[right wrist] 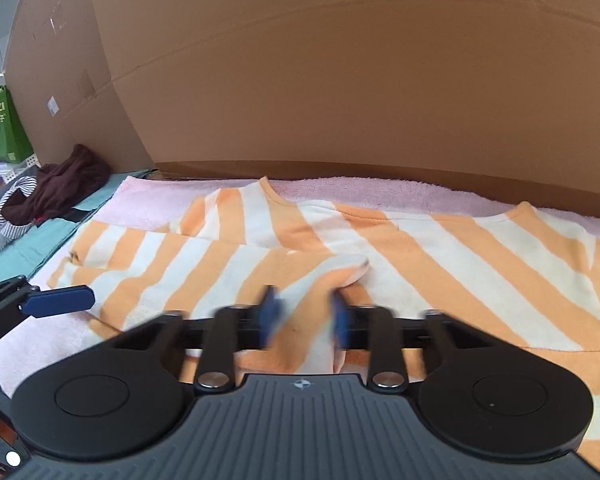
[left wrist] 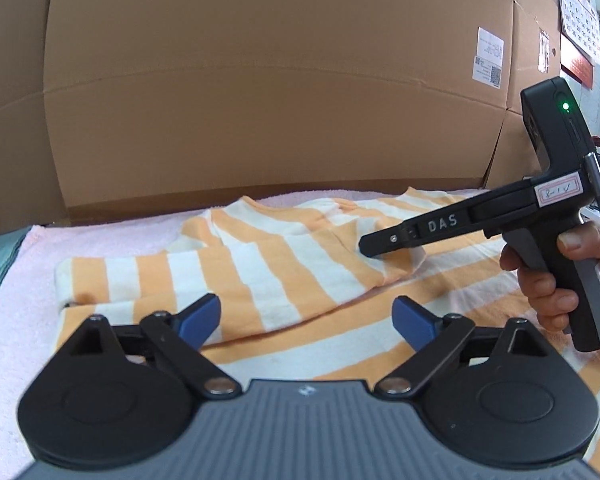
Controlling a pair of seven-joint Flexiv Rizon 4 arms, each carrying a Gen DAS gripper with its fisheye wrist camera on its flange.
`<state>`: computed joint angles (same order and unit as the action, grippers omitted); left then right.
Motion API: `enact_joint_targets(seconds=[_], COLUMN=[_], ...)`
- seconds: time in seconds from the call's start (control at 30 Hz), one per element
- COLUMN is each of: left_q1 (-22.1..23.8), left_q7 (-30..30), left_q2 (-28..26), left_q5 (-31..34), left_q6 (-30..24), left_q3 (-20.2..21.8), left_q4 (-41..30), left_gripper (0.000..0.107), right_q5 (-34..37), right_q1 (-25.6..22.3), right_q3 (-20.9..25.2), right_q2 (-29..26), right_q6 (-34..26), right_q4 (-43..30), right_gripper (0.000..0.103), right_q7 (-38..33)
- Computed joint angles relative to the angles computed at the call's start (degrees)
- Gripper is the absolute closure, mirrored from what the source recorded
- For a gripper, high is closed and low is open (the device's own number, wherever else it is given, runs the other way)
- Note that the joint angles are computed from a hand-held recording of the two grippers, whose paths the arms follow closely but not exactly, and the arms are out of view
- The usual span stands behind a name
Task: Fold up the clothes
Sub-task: 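Grasp the shirt's side edge with the right gripper and lift it, then carry the held shirt side up and across the body with the right gripper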
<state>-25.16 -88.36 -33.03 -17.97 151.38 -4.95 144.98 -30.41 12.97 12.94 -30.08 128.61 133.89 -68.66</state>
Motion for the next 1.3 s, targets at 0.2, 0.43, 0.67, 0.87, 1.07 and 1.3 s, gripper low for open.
enact_joint_targets(seconds=[0.2,0.43,0.67,0.87,1.07,1.3], left_q1=[0.3,-2.2,5.3,6.0,7.4,1.7], left_q7=[-0.4,-1.7,0.0,-2.6,-7.7,-4.2], left_q2=[0.3,-2.1,0.5,1.2,2.9,3.8], left_q5=[0.6,-2.8,10.6,11.0,10.3,3.9], left_q6=[0.0,9.7,-1.0,-5.2,-9.9,-11.1], left_q3=[0.0,0.8,-1.9,-1.9,-1.9,0.8], left_q4=[0.2,1.3,-0.4,-0.7,-0.2,-0.9], left_gripper=[0.012,0.013,0.020,0.015,0.015,0.015], right_q5=[-11.9,-19.4,-22.0,-13.0,-4.1,-2.9], right_q1=[-9.4,-13.5,-13.2,-6.3,-3.6,-5.9], right_q3=[3.2,4.0,1.5,-1.8,-2.8,-4.6], right_q2=[-2.9,-1.3,5.3,10.3,12.0,14.2], right_q6=[2.0,7.0,12.8,12.2,12.1,11.8], right_q4=[-1.5,-3.3,-5.6,-3.7,-0.6,1.4], right_gripper=[0.095,0.096,0.096,0.096,0.096,0.096], right_q7=[14.9,29.7,38.2,32.7,28.9,26.3])
